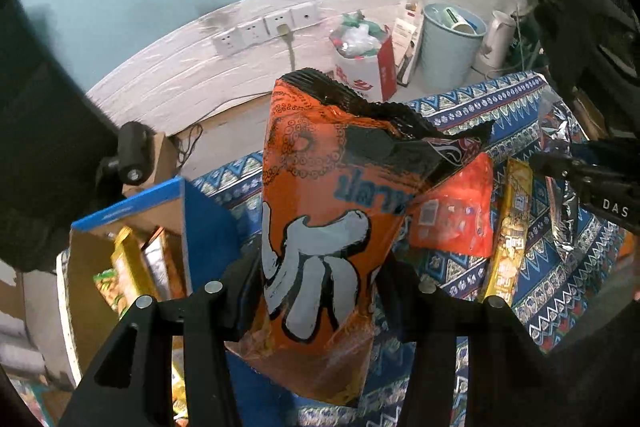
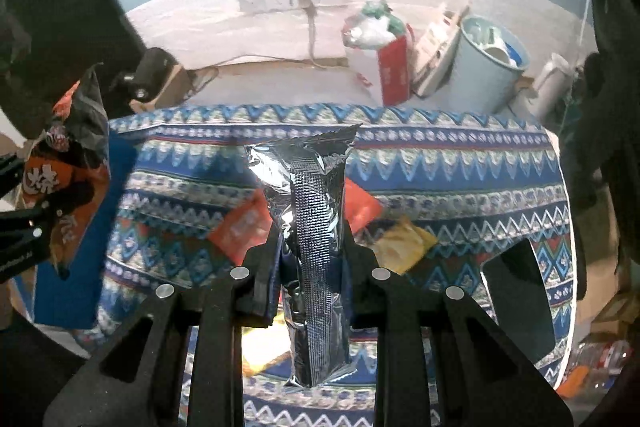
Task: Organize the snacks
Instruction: 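Carry the orange bag and silver foil bag toward the box with both grippers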
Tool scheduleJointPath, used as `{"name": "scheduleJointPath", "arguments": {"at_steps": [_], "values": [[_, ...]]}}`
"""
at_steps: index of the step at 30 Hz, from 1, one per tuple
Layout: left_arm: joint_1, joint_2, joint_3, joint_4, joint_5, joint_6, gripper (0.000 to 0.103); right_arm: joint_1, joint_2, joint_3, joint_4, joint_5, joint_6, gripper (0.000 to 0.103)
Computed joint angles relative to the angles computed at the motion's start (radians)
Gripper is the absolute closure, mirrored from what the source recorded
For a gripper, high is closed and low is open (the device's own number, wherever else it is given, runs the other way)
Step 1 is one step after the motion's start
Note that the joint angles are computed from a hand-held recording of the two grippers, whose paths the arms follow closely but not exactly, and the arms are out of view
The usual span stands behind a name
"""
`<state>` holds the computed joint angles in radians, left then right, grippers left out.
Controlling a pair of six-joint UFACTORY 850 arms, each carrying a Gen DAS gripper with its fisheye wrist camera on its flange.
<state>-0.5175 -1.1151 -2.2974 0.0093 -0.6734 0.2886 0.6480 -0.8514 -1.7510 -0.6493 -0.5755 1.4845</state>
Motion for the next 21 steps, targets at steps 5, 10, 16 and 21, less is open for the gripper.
{"name": "scheduleJointPath", "arguments": {"at_steps": [5, 10, 16, 21], "values": [[0.028, 0.063, 0.096, -0.021, 0.044, -0.001, 0.051, 0.013, -0.036, -0.083, 0.023, -0.016, -0.052, 0.081], [0.055, 0.118, 0.188, -0.017, 0.093, -0.016, 0.051, 0.024, -0.081, -0.175, 0.055, -0.039, -0.110, 0.081], [0.088, 0.146, 0.221, -0.049, 0.107, -0.015, 0.051, 0.035, -0.155, -0.324, 0.104, -0.083, -0.201, 0.081], [0.120, 0.172, 0.250, -0.094, 0.125, 0.002, 0.051, 0.043, -0.245, -0.494, 0.160, -0.130, -0.298, 0.081]]}}
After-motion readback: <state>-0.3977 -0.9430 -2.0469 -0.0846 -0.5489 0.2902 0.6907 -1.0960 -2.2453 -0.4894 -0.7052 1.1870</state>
